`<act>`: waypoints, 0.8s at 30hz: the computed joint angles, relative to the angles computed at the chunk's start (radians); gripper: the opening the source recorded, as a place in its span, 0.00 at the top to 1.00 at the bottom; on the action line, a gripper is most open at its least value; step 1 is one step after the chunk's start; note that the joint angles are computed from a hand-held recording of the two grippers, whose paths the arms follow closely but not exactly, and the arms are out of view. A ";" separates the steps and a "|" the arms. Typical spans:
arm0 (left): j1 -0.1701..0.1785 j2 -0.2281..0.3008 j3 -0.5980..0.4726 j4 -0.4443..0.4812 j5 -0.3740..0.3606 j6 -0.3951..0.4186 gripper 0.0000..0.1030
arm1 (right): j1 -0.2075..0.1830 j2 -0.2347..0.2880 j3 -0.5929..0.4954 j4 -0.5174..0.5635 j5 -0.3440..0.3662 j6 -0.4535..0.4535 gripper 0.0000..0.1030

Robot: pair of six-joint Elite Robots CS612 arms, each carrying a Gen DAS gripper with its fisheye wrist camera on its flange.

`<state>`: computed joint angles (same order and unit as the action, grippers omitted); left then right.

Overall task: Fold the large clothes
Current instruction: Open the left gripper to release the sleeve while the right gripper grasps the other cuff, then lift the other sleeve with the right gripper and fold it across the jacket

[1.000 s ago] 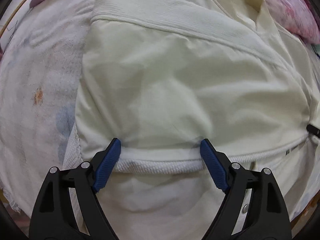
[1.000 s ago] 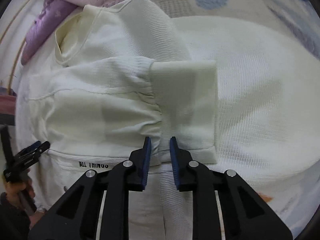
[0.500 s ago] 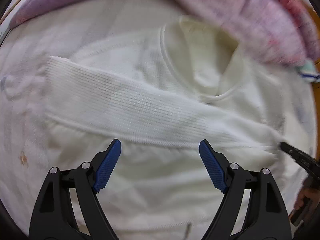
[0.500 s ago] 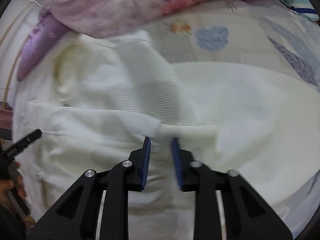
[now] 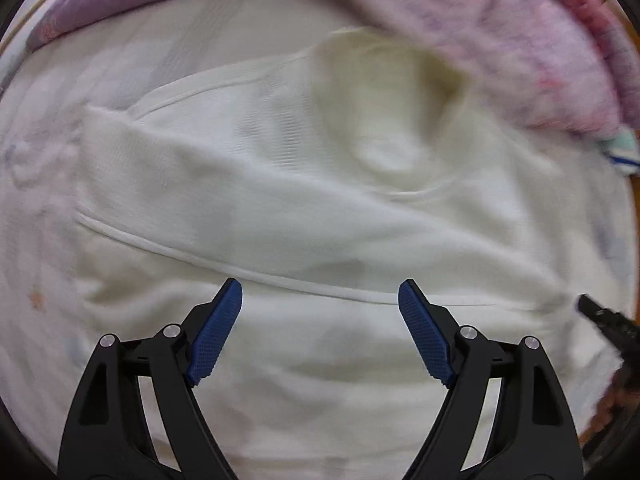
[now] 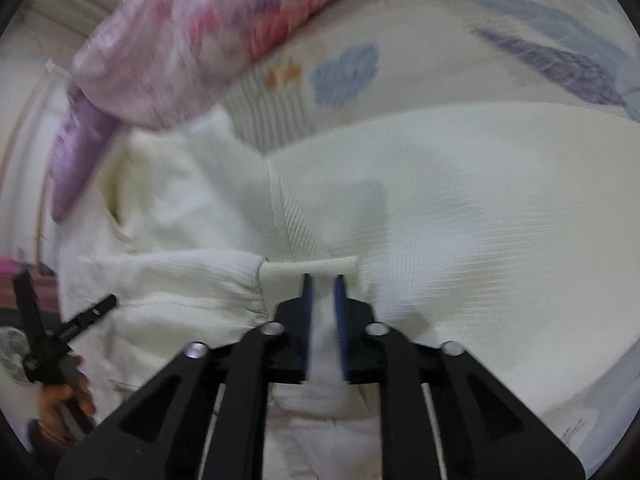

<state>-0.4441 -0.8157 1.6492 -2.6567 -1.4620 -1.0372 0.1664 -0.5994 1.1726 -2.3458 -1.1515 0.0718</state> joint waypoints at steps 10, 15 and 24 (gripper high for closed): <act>-0.072 0.195 -0.340 0.114 -0.141 0.183 0.21 | -0.158 -0.091 0.180 -0.252 -0.314 0.407 0.50; -0.097 0.239 -0.418 0.238 -0.140 0.272 0.16 | -0.226 -0.070 0.184 -0.287 -0.296 0.565 0.48; -0.098 0.267 -0.445 0.227 -0.119 0.235 0.10 | -0.271 -0.005 0.136 -0.365 -0.148 0.642 0.50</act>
